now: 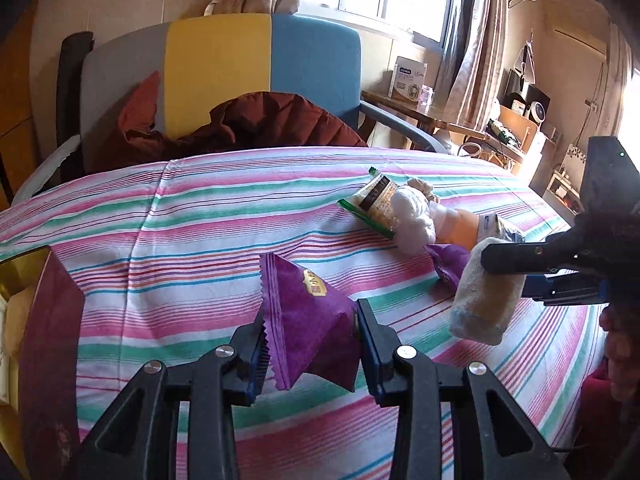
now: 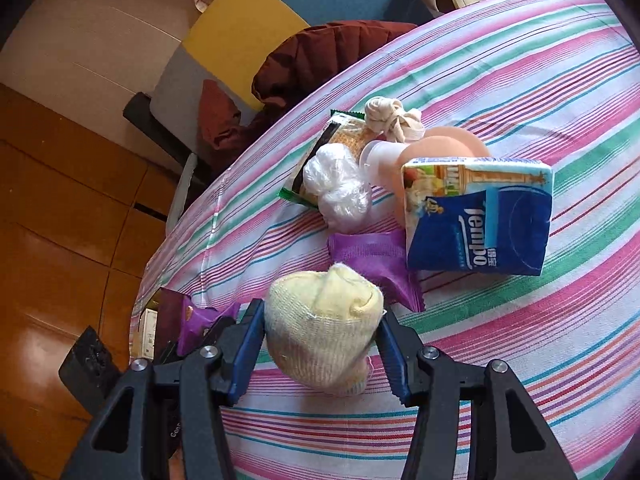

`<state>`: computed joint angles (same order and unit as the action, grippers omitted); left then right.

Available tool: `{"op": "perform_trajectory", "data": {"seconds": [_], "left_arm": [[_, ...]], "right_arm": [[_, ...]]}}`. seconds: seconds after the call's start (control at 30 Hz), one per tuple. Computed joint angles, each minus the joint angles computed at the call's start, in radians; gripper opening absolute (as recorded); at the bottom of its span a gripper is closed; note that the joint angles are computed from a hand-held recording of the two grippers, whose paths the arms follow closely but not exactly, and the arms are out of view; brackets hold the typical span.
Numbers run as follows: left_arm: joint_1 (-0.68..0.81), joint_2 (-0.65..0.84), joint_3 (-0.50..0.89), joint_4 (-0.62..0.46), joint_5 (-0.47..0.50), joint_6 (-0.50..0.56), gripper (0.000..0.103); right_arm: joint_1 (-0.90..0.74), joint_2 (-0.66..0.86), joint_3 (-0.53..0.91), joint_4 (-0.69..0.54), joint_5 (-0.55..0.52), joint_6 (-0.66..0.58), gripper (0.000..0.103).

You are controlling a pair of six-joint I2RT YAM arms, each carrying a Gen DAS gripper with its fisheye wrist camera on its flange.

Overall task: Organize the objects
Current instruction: 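Grasp the purple snack packet with the left tool while the right tool holds the knit cap, then carry the purple packet and knit cap into the gold box and open both tools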

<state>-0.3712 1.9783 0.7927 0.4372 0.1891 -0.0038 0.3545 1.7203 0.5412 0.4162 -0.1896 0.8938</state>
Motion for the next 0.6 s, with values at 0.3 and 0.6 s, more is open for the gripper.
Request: {"op": "perform_trajectory", "data": {"seconds": [0.3,0.6], "left_arm": [[0.109,-0.209,-0.181,-0.021,0.191,-0.012,0.038],[0.261,-0.401,-0.276,-0.125,0.298,0.074,0.038]], "right_arm": [[0.020,0.036,0.039,-0.011,-0.016,-0.028,0.054],[0.054,0.055,0.089,-0.070,0.007,-0.087,0.054]]}}
